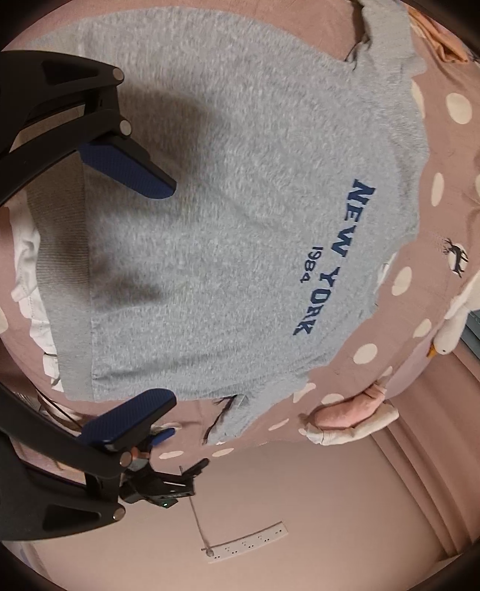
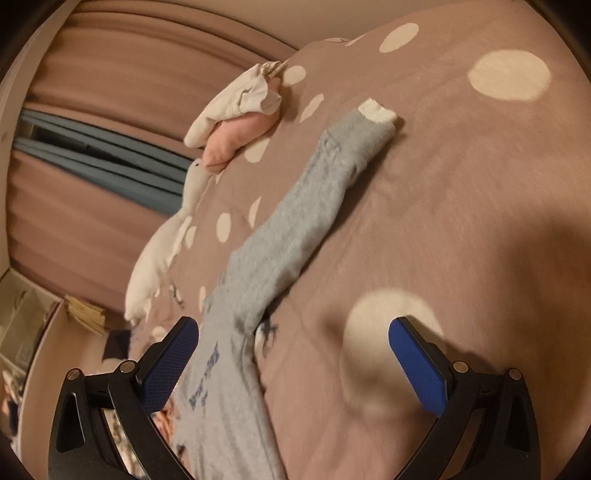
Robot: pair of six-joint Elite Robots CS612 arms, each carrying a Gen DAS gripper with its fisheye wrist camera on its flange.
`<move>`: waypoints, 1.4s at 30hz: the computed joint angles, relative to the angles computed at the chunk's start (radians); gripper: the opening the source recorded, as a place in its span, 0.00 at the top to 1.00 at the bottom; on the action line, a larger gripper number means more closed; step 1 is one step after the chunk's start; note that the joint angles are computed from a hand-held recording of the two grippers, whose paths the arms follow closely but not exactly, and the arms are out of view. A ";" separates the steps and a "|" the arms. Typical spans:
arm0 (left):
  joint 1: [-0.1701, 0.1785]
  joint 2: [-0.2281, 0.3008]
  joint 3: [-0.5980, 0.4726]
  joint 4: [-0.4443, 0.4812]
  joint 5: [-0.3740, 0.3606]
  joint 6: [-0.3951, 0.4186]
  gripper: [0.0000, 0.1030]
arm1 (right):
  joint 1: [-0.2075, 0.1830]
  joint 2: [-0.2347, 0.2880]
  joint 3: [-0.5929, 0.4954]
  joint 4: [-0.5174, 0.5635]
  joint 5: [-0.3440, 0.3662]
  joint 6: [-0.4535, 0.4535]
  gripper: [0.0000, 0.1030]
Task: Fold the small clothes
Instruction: 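Move the right tool to the sleeve cuff and grasp it, then carry the grasped sleeve across the sweatshirt front with the right tool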
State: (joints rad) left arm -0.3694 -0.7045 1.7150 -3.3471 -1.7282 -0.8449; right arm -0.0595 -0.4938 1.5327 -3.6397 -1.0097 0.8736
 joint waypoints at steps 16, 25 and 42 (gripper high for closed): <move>-0.002 -0.001 -0.017 0.035 0.007 -0.015 0.00 | -0.041 0.102 -0.222 0.089 0.059 0.220 0.54; 0.000 -0.004 -0.023 0.043 0.013 0.001 0.00 | -0.012 0.027 -0.177 0.164 -0.013 -0.059 0.91; 0.038 -0.031 0.053 -0.027 0.063 -0.128 0.00 | 0.226 -0.052 -0.263 0.393 -0.256 -0.899 0.92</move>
